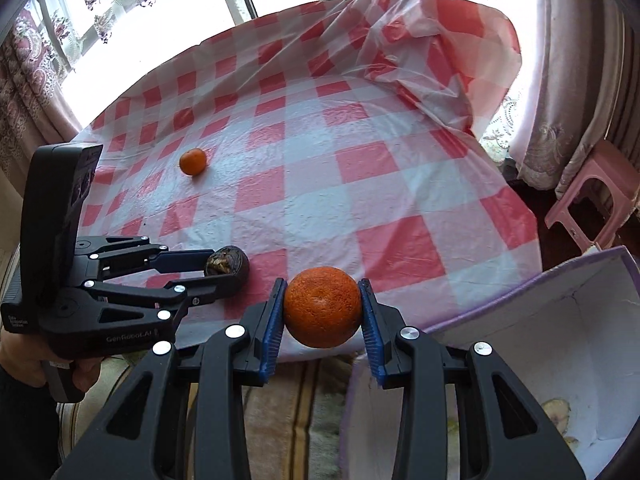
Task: Organize fruits
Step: 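Carry the dark fruit in the left gripper while the right gripper carries the orange to the box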
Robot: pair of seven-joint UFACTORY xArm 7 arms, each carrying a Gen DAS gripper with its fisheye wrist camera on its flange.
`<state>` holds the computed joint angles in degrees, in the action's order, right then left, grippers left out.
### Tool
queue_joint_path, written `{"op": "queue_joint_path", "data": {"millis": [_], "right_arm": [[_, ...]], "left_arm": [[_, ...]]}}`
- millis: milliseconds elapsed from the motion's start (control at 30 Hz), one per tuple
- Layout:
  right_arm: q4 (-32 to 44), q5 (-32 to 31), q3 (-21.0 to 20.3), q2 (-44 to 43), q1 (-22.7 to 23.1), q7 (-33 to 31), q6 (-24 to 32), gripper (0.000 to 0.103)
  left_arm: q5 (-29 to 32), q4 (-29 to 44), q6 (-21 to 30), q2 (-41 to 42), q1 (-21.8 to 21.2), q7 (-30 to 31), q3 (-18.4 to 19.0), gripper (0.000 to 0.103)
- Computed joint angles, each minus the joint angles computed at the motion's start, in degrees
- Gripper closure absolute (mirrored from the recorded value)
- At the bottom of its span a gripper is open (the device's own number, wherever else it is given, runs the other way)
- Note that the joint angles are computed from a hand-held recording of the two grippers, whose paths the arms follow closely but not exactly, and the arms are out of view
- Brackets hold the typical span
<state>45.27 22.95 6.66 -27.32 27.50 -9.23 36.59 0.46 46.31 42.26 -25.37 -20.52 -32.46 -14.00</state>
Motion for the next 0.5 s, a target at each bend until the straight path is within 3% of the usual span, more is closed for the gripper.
{"op": "queue_joint_path", "data": {"millis": [100, 200, 367, 500], "right_arm": [[-1.5, -0.4, -1.1, -1.7, -1.1, -0.1, 0.2, 0.067], [-2.6, -0.4, -2.1, -2.9, -1.7, -0.8, 0.6, 0.067], [-3.2, -0.4, -2.7, -3.2, -2.6, -1.3, 0.7, 0.067], [-3.1, -0.7, -2.4, -2.7, -3.0, -1.0, 0.5, 0.067]], "left_arm": [[2.6, 0.9, -0.5, 0.1, 0.7, -2.6, -2.0, 0.064], [6.2, -1.1, 2.3, -5.4, 3.8, -5.5, -1.4, 0.064], [10.8, -7.9, 11.8, -18.2, 12.6, -5.6, 4.0, 0.064], [10.1, -11.3, 13.6, -22.0, 16.4, -0.5, 8.7, 0.064]]}}
